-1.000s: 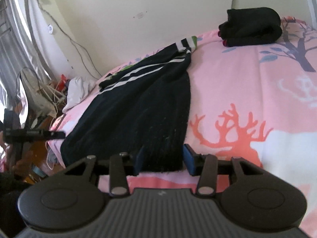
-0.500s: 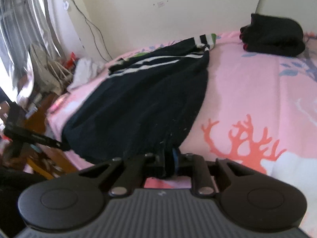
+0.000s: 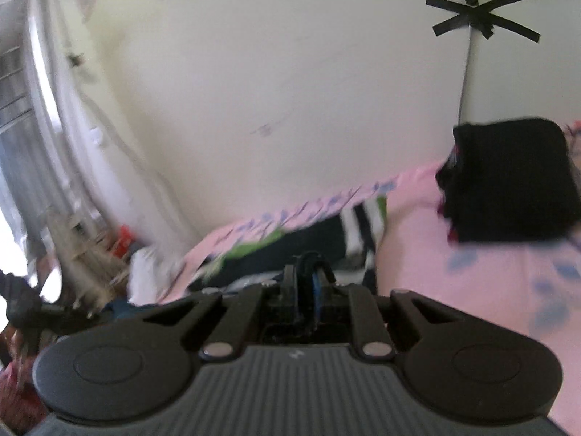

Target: Fold small clothes

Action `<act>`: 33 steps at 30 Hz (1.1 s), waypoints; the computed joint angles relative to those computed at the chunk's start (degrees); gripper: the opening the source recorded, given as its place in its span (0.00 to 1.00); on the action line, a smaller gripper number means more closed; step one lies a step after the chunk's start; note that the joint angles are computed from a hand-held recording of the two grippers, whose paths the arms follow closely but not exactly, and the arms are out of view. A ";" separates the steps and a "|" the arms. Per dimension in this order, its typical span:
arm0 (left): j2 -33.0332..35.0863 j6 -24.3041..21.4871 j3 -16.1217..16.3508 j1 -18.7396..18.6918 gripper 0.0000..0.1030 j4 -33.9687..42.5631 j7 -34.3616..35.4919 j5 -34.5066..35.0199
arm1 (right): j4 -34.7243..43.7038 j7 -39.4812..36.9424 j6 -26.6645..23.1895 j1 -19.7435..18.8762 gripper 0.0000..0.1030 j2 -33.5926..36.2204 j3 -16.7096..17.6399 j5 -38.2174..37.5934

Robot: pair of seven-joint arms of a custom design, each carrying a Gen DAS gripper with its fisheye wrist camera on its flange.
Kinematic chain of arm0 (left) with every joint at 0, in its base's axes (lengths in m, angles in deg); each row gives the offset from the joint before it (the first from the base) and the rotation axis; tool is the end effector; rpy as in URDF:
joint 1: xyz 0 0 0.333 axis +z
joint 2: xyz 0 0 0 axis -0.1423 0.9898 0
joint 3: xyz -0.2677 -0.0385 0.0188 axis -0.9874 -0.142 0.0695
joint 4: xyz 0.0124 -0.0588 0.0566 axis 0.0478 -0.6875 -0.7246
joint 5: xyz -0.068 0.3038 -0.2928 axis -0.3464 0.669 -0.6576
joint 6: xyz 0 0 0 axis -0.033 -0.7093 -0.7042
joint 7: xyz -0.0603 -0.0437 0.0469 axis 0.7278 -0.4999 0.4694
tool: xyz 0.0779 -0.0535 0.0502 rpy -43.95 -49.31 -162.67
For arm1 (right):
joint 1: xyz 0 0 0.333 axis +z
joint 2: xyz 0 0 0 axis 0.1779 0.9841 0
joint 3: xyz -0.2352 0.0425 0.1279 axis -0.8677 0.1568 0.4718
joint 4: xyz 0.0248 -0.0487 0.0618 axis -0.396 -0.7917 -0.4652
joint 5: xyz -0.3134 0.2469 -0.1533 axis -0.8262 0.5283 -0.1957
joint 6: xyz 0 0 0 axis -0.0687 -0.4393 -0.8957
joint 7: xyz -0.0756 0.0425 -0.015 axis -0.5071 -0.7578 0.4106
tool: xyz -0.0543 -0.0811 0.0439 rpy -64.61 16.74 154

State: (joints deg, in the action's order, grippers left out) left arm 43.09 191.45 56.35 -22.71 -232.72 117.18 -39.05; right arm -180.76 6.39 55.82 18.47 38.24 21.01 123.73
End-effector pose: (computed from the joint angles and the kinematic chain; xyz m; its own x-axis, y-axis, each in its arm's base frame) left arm 0.4353 -0.0037 0.5015 0.0544 -0.8276 0.5587 -0.6190 -0.4670 -0.6315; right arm 0.5152 -0.0304 0.4765 0.4531 -0.7636 -0.4600 -0.5072 0.2036 -0.8374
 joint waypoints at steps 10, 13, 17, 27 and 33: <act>12.20 4.48 -8.39 9.36 0.55 4.49 -12.06 13.03 | 6.46 2.40 11.87 3.50 0.61 11.81 2.05 -3.32; 15.15 0.30 -10.34 9.81 0.39 6.27 -11.73 16.84 | 6.09 6.23 11.77 4.59 0.31 13.12 1.35 -8.01; 12.40 -3.85 -16.70 14.98 0.07 5.08 -18.17 26.45 | 3.66 4.19 14.12 3.50 0.00 10.83 3.56 -8.47; 4.29 -10.87 -11.30 13.82 0.27 2.24 -15.54 22.80 | 2.42 0.20 21.76 8.24 0.39 8.25 -0.28 -15.54; 25.06 -0.85 -12.60 16.16 0.47 22.68 -12.04 30.48 | 24.84 2.92 9.15 -1.14 0.40 23.46 8.64 -14.56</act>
